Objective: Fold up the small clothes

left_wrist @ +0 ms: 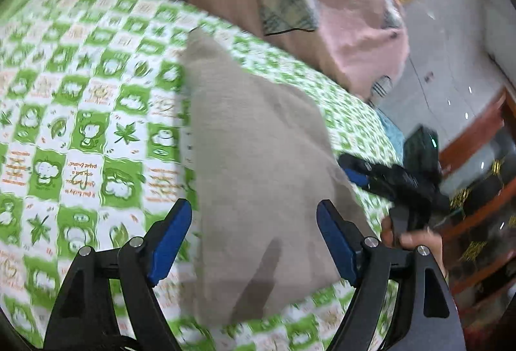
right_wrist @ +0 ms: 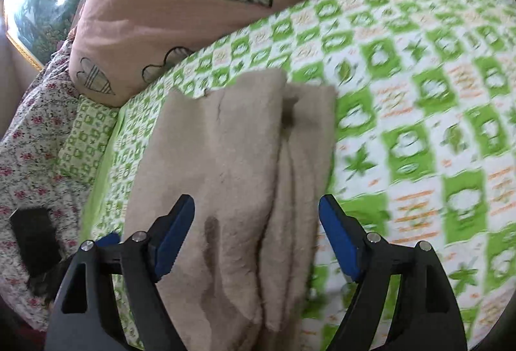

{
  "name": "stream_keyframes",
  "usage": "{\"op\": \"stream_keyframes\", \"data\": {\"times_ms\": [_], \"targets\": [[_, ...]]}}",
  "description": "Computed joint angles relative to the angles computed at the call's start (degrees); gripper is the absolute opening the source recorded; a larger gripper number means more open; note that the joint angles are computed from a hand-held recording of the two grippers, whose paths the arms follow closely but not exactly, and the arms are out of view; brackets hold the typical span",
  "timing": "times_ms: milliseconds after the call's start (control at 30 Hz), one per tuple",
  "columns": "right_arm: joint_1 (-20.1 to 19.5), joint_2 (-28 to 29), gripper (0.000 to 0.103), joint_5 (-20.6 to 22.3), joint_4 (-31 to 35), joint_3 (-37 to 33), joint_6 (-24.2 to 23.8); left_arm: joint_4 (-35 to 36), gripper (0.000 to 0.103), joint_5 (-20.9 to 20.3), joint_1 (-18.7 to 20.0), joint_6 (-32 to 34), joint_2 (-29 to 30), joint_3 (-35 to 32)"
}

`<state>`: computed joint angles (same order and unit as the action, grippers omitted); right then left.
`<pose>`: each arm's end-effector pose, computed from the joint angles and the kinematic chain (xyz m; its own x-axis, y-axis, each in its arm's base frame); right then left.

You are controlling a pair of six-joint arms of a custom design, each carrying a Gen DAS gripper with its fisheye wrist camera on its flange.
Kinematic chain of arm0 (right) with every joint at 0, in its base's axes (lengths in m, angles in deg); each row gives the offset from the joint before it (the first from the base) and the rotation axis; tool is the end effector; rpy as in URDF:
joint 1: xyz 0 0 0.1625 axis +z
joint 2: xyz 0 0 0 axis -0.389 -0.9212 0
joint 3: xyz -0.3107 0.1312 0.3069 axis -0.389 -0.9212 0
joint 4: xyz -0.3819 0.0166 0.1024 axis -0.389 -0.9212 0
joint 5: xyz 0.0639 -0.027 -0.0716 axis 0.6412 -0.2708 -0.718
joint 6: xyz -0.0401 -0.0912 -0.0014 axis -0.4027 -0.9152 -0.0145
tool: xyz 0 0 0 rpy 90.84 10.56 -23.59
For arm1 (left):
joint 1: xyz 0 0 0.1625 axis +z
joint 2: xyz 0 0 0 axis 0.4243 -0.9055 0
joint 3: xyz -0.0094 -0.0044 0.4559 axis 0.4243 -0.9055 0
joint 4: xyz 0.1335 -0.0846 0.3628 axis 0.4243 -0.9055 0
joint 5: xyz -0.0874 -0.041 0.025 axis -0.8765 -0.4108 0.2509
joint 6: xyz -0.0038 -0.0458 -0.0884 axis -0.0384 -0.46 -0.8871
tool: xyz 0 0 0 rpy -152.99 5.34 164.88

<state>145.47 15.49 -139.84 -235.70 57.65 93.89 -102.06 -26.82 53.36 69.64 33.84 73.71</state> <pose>0.4412 -0.5819 0.0447 -0.8798 0.4264 0.2101 0.1071 0.6084 -0.7864 -0.0245 -0.7585 0.4244 -0.8097 0.5866 -0.0137 0.5804 0.7972 -0.1662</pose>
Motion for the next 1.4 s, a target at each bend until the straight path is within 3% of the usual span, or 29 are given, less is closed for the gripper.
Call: {"op": "stream_keyframes", "data": {"times_ms": [133, 267, 300, 333, 367, 400, 500, 600, 800, 1000, 1067, 1133, 1200, 1267, 1400], "targets": [[-1.3, -0.1, 0.080, 0.8, 2.7, 0.4, 3.1, 7.4, 0.080, -1.0, 1.6, -4.0, 6.9, -9.2], [-2.2, 0.4, 0.078, 4.1, -2.7, 1.5, 0.2, 13.1, 0.082, -4.6, 2.8, -4.1, 13.7, -17.2], [-2.7, 0.5, 0.069, 5.5, -2.9, 1.5, -0.2, 13.4, 0.079, -5.9, 3.0, -3.6, 14.7, -18.1], [-3.0, 0.4, 0.062, 6.7, -3.4, 1.8, 0.0, 14.0, 0.063, -6.9, 3.1, -3.3, 15.6, -19.3], [-3.5, 0.4, 0.051, 8.8, -5.0, 2.3, 0.4, 15.6, 0.060, -7.0, 3.0, -3.5, 16.8, -21.2], [-3.8, 0.5, 0.047, 9.9, -5.7, 2.3, 1.2, 15.8, 0.055, -6.7, 2.9, -3.7, 16.8, -21.3], [-2.0, 1.7, 0.036, 6.4, -1.7, -1.1, 0.4, 13.2, 0.045, -5.9, 2.4, -2.2, 14.4, -18.3], [0.1, 3.7, 0.033, 6.3, -2.4, -4.6, -2.0, 12.1, 0.044, -6.6, 2.6, -1.5, 9.8, -15.3], [1.8, 11.9, 0.033, 15.0, -4.0, -15.0, -6.8, 12.5, 0.044, -4.2, 5.0, 2.1, 2.5, -15.1], [1.5, 20.3, 0.033, 21.2, 2.0, -27.2, -7.9, 16.7, 0.044, -0.8, 8.8, 3.1, 2.1, -20.3], [1.3, 22.3, 0.033, 20.6, 6.3, -30.4, -6.5, 16.3, 0.045, 0.5, 10.0, 2.7, 2.5, -19.3], [1.5, 23.3, 0.038, 17.9, 9.8, -32.2, -5.3, 15.5, 0.050, -1.3, 11.3, 2.7, 2.7, -18.8], [1.6, 23.1, 0.044, 17.3, 10.5, -31.7, -3.5, 16.3, 0.054, -3.1, 11.7, 1.7, 3.4, -19.8], [1.9, 22.7, 0.053, 15.9, 12.6, -31.9, -1.9, 16.6, 0.059, -2.4, 11.5, 1.9, 3.7, -20.7], [4.0, 21.1, 0.068, 8.9, 20.4, -32.5, 0.8, 18.5, 0.070, -2.0, 11.7, 2.5, 5.9, -26.6]]}}
